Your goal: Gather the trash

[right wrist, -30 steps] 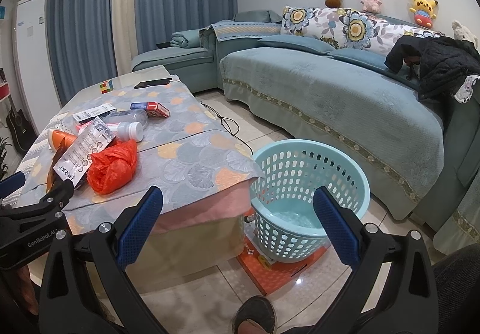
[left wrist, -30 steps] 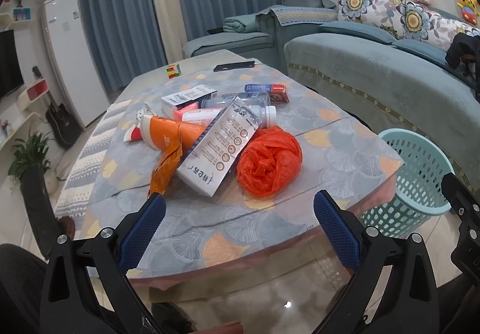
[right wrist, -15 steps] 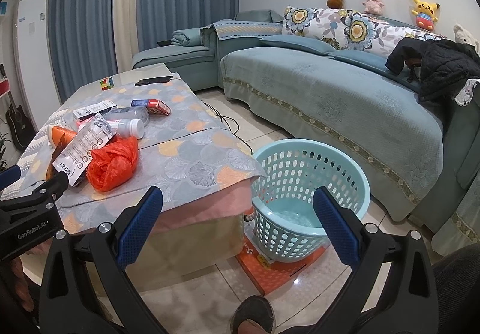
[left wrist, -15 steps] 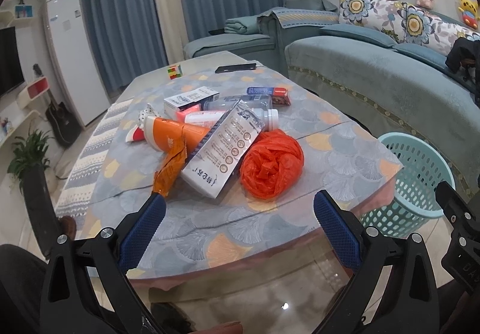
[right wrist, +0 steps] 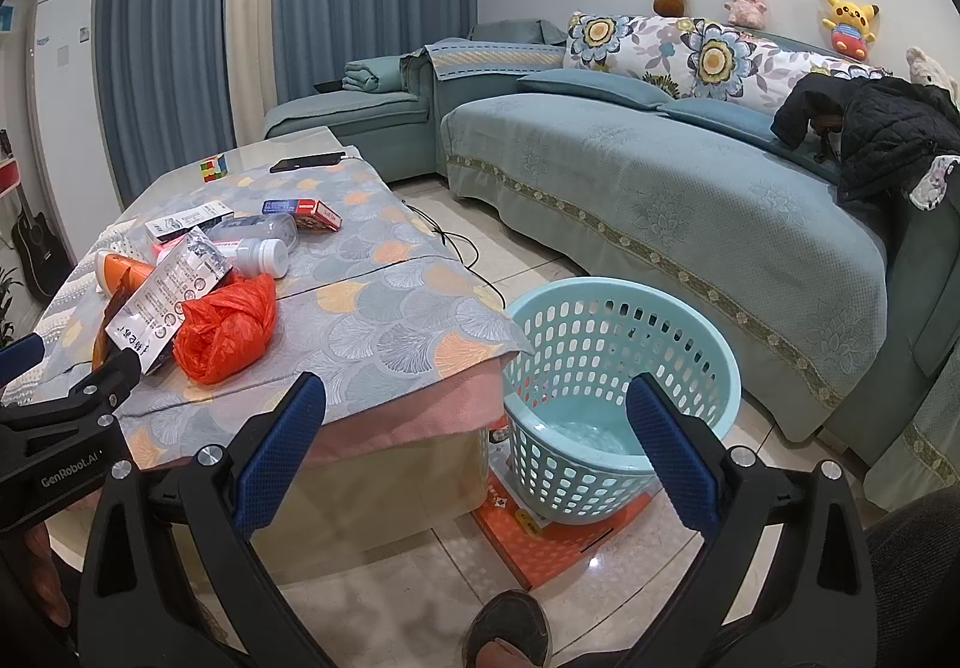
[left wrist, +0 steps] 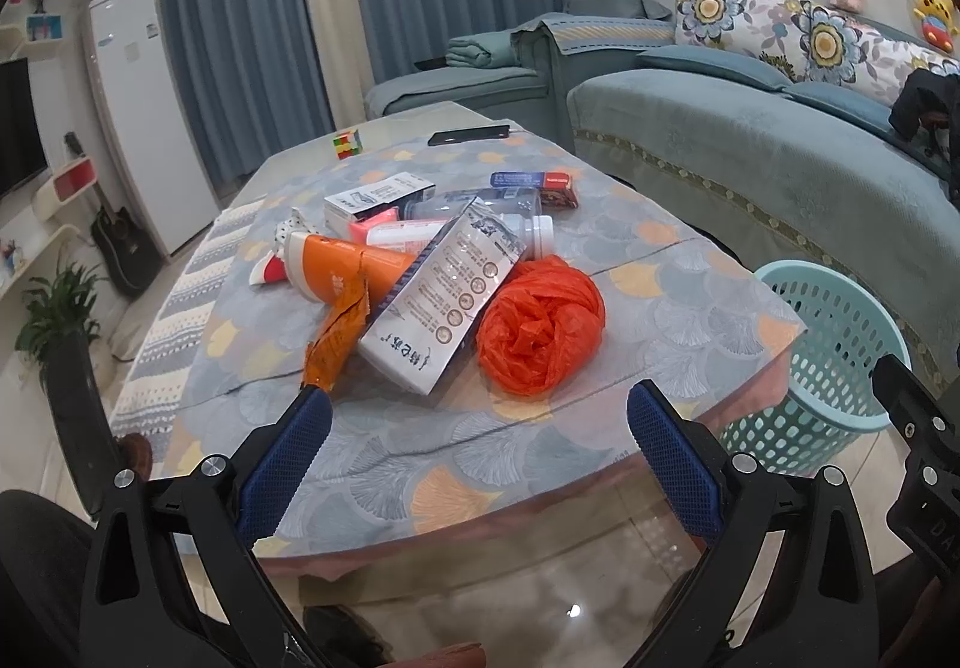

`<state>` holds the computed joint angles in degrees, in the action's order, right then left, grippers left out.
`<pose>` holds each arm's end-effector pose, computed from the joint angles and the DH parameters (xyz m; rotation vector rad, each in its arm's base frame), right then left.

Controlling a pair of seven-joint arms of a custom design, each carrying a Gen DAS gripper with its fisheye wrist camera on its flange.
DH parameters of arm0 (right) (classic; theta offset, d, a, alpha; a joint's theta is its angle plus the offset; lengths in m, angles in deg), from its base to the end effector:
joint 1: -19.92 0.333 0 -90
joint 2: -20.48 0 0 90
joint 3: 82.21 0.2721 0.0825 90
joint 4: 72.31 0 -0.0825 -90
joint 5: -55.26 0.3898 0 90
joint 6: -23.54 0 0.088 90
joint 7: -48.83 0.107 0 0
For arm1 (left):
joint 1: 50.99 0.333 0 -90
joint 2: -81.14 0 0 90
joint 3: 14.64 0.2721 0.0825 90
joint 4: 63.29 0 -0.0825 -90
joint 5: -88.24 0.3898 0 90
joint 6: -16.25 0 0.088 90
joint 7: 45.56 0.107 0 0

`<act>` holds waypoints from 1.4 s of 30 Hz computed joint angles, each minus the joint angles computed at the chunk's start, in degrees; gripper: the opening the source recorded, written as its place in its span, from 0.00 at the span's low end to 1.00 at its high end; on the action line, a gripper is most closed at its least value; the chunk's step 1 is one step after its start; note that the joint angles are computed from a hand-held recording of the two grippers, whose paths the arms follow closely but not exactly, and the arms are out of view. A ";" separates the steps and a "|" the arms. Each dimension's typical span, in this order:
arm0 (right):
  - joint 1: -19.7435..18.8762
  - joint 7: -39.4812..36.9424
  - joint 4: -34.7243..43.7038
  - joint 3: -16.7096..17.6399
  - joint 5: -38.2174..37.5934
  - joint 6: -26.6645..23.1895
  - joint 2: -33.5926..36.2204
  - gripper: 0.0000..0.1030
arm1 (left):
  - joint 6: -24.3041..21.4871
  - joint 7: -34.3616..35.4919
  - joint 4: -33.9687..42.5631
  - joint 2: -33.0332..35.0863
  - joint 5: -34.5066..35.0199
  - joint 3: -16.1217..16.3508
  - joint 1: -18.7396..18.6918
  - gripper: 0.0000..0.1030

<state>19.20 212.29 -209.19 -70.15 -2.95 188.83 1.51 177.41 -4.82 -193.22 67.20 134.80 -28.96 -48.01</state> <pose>0.4795 0.1503 0.4686 -1.4969 1.7775 -0.9064 0.5153 -0.1450 0.4873 -1.6036 1.6560 -0.6582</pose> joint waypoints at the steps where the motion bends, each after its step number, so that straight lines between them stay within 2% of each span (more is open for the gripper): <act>1: -0.03 0.11 0.09 0.06 -0.10 -0.07 0.06 0.93 | 0.11 0.15 -0.15 -0.10 -0.05 0.12 0.00 0.93; 19: 0.31 -0.90 0.29 -0.20 0.86 0.23 0.24 0.93 | -0.68 -0.65 0.51 0.49 0.97 0.01 -0.32 0.93; 35: 2.63 -3.57 5.34 -0.02 1.77 1.62 4.19 0.93 | -2.09 -0.83 -0.43 -0.17 2.04 1.30 1.15 0.93; 38: 4.92 -9.50 7.84 -2.37 6.56 2.99 6.14 0.93 | -1.02 2.41 -0.77 0.15 0.22 2.49 1.10 0.93; 42: 7.65 -23.11 14.28 -5.30 15.56 5.28 10.40 0.93 | 0.60 12.55 1.52 2.67 -5.92 5.29 0.77 0.93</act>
<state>26.86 189.18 -194.91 -75.45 12.61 194.11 11.91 178.01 7.72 -191.70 69.87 128.88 -23.67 -47.23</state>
